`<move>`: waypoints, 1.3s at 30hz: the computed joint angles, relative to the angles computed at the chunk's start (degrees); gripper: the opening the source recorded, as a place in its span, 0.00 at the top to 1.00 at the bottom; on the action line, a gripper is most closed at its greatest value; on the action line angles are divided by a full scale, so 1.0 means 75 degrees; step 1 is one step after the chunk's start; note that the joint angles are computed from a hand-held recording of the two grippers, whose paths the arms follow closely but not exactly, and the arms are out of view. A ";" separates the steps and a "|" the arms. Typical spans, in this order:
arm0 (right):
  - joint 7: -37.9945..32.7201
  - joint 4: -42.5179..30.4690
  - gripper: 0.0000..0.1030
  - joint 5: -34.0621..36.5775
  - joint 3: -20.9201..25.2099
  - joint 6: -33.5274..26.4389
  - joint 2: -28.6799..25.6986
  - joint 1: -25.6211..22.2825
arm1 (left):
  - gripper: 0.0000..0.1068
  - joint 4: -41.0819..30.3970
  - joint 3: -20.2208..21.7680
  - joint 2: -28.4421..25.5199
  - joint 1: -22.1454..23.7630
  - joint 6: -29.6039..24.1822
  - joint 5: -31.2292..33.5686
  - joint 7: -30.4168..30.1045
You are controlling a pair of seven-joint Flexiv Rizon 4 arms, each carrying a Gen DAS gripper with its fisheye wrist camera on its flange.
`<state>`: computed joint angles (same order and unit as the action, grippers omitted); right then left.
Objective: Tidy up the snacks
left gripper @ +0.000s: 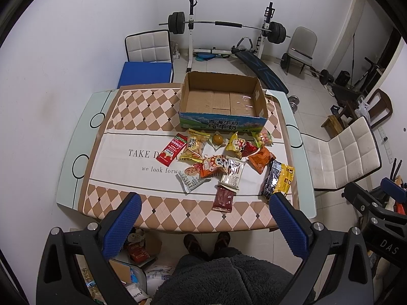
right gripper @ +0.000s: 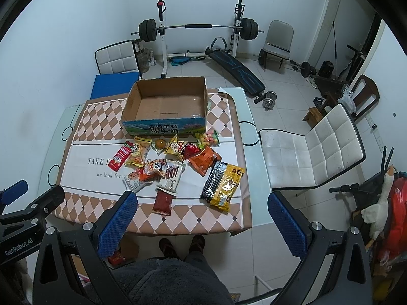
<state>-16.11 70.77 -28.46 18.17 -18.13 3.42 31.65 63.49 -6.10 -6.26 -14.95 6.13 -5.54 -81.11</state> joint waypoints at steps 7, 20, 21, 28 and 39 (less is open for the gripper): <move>-0.0023 -0.0056 0.00 -0.0025 -0.0014 -0.0015 -0.0025 0.0012 | 0.04 -0.0050 0.0003 -0.0025 0.0012 -0.0017 -0.0027 0.0013; -0.0038 -0.0181 0.00 -0.0045 -0.0045 -0.0056 -0.0089 0.0047 | 0.04 -0.0338 -0.0026 -0.0172 -0.0014 -0.0147 -0.0002 -0.0059; -0.0058 -0.0214 0.00 -0.0049 -0.0052 -0.0086 -0.0083 0.0048 | 0.04 -0.0488 -0.0050 -0.0253 -0.0028 -0.0224 0.0018 -0.0097; -0.0111 -0.0314 0.00 -0.0017 -0.0081 -0.0094 -0.0128 0.0045 | 0.04 -0.1132 -0.0060 -0.0612 -0.0208 -0.0530 0.0132 -0.0260; 0.0131 0.1172 0.00 0.0948 -0.0288 0.1095 0.0630 -0.0730 | 0.04 -0.0898 -0.0020 -0.0820 -0.0415 -0.0077 0.0303 -0.0512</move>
<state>-15.13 79.56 -21.35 16.01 -9.92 8.14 26.17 56.76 -6.24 -12.42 -18.06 5.55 -3.27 -84.95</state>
